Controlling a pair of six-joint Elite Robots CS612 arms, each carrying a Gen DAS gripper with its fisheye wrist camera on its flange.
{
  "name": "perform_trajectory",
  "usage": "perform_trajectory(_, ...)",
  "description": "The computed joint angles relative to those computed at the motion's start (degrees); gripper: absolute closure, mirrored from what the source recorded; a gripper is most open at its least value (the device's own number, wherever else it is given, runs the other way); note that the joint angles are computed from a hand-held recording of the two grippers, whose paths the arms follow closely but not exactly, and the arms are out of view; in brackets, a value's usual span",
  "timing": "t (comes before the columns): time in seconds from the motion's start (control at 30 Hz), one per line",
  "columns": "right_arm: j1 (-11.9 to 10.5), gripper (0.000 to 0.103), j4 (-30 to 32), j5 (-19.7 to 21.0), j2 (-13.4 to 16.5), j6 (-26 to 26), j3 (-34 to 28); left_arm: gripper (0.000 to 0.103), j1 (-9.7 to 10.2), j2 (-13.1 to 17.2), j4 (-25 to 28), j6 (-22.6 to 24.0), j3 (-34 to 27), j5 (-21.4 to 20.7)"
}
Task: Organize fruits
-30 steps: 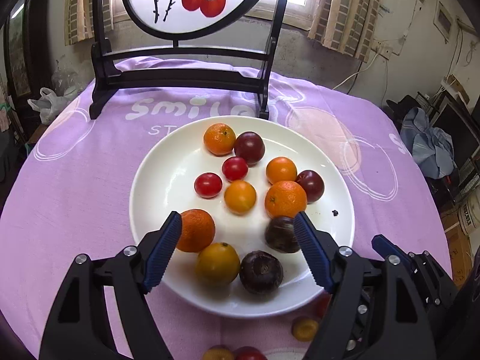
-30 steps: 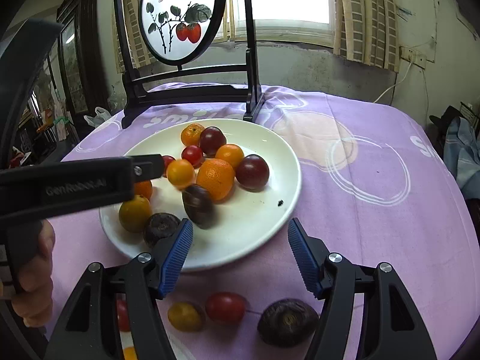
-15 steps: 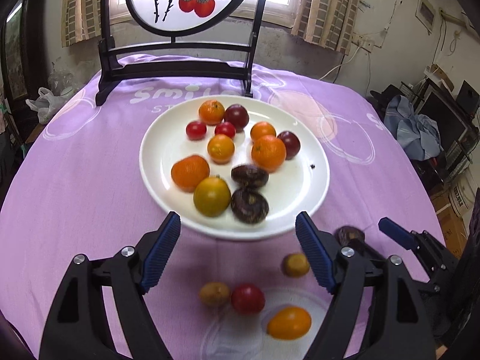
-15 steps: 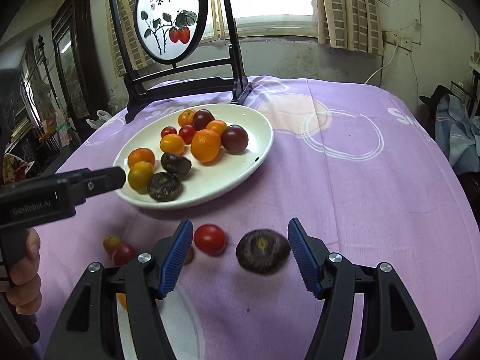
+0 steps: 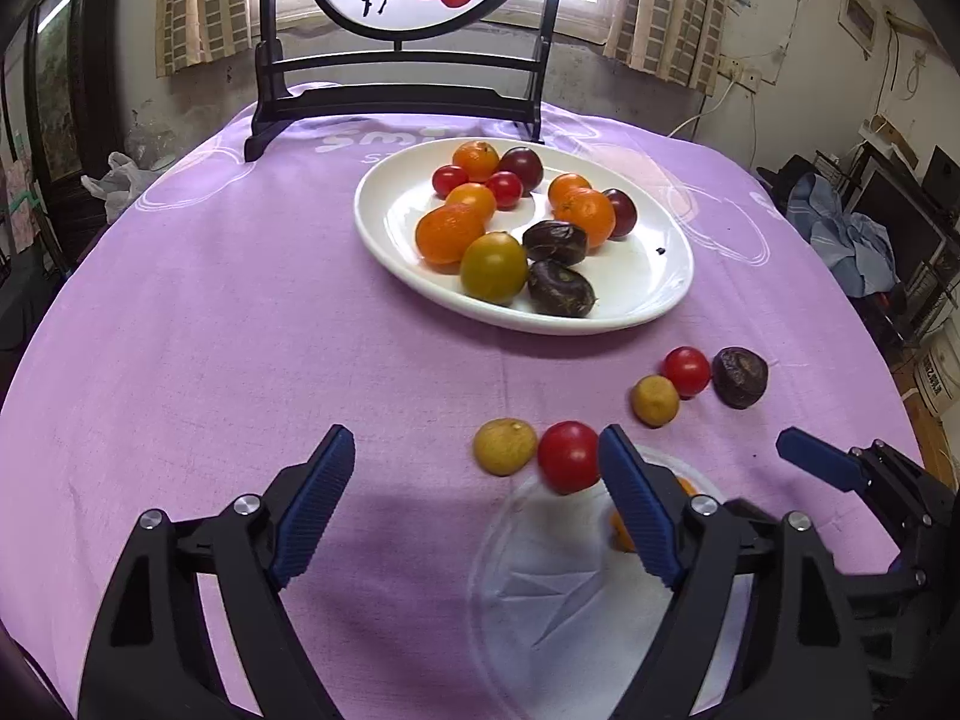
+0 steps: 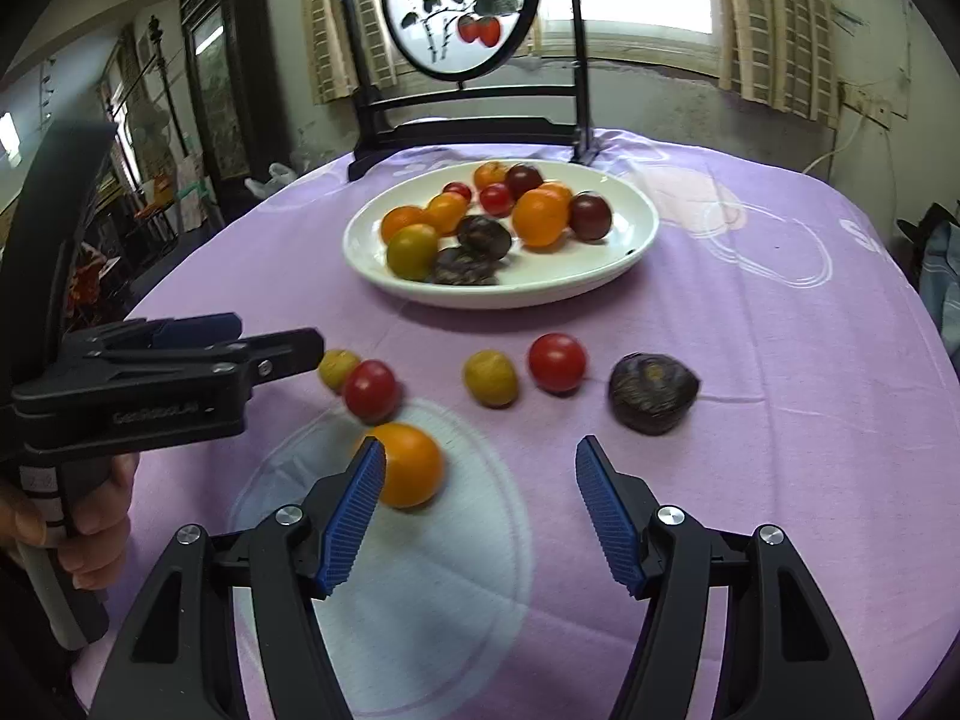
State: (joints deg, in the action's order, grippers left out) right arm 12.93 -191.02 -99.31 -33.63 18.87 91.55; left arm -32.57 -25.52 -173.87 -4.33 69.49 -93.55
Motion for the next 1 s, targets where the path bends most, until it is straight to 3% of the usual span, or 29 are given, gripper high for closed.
perform_trajectory(0.47, 1.37, 0.037, 9.98, 0.44, 2.56, -4.96, -5.87, 0.02, 0.43, 0.52, 2.1, 0.52, -0.62, -0.06)
perform_trajectory(0.63, 1.22, 0.061, 9.07, 1.33, 2.58, -5.54, -5.73, 0.02, 0.38, 0.5, 2.27, 0.78, -0.58, -0.42)
perform_trajectory(1.0, 0.42, 0.061, 6.02, 0.07, 1.05, -2.02, -2.33, 0.019, 0.06, 0.35, 2.74, 3.08, -0.14, -0.79)
